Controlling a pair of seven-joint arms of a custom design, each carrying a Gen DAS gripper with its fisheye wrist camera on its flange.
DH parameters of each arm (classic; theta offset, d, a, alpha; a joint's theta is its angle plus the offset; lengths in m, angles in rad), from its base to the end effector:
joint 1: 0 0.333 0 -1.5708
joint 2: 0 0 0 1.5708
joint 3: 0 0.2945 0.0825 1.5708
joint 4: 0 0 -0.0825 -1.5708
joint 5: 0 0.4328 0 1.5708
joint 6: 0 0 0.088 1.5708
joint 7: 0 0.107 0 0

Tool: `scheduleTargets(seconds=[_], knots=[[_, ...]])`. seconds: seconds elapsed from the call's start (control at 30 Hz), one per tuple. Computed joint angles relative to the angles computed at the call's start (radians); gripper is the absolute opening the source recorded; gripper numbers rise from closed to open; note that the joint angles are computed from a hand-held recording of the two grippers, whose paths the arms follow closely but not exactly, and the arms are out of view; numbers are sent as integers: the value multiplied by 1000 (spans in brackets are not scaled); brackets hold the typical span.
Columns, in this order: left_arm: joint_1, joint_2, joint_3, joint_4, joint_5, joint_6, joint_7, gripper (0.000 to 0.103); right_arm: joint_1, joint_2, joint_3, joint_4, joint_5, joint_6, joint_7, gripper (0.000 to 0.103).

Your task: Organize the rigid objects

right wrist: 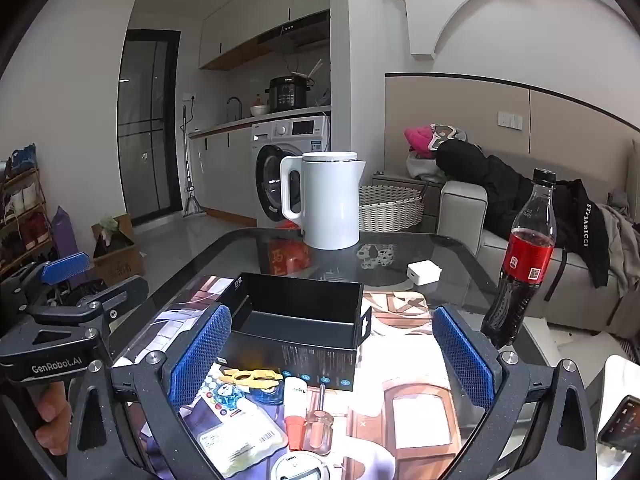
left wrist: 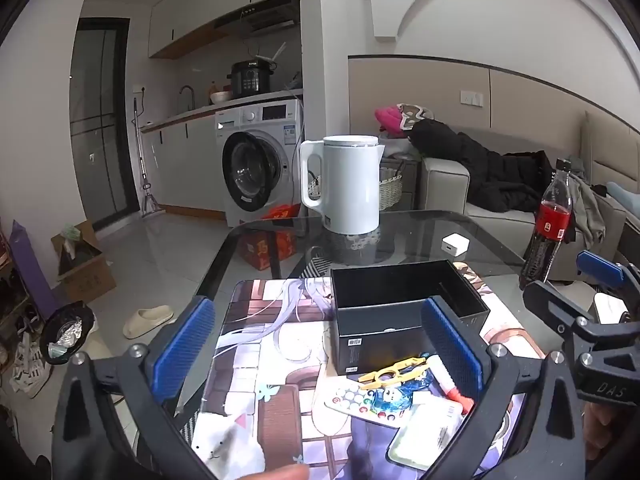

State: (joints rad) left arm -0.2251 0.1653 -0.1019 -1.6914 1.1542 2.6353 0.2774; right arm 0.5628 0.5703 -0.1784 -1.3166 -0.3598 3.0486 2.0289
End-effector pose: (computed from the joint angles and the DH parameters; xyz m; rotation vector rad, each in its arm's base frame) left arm 0.6586 -0.2429 0.5393 -1.6184 1.3944 -0.8335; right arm 0.7110 0.3601 0.5160 -1.6852 1.1730 -0.8056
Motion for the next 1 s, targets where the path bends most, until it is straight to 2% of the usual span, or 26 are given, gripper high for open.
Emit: scheduleTargets(seconds=[0.03, 0.07, 0.13, 0.17, 0.2, 0.27, 0.33, 0.47, 0.57, 1.0], knots=[[-3, 4, 0, 6, 4, -12, -8, 103, 0, 1, 0, 1, 0, 4, -1, 103], [-5, 12, 0, 17, 2, -25, -11, 103, 15, 8, -25, 0, -7, 37, 24, 103], [-10, 31, 2, 43, -7, -51, -18, 103, 11, 4, -20, -6, 0, 35, 14, 103], [-12, 39, 5, 53, -5, -49, -27, 103, 14, 3, -22, -3, -3, 23, 6, 103], [-17, 28, 17, 32, 57, -2, -82, 103, 13, 2, -21, -5, -2, 23, 4, 103], [-17, 16, 22, 15, 96, 15, -126, 103, 18, 3, -26, -1, -5, 14, 5, 103], [-23, 20, 15, 22, 116, -15, -132, 103, 13, 3, -19, -1, -3, 14, 1, 103], [-9, 2, 7, 5, 96, -16, -127, 103, 9, -3, -14, -10, -1, 17, -3, 103], [-9, -2, 2, 4, 100, -44, -138, 103, 25, 9, -30, 7, -9, 6, 12, 103], [-8, -3, -6, 7, 125, -62, -135, 103, 25, 1, -30, -8, -22, 22, 5, 103]])
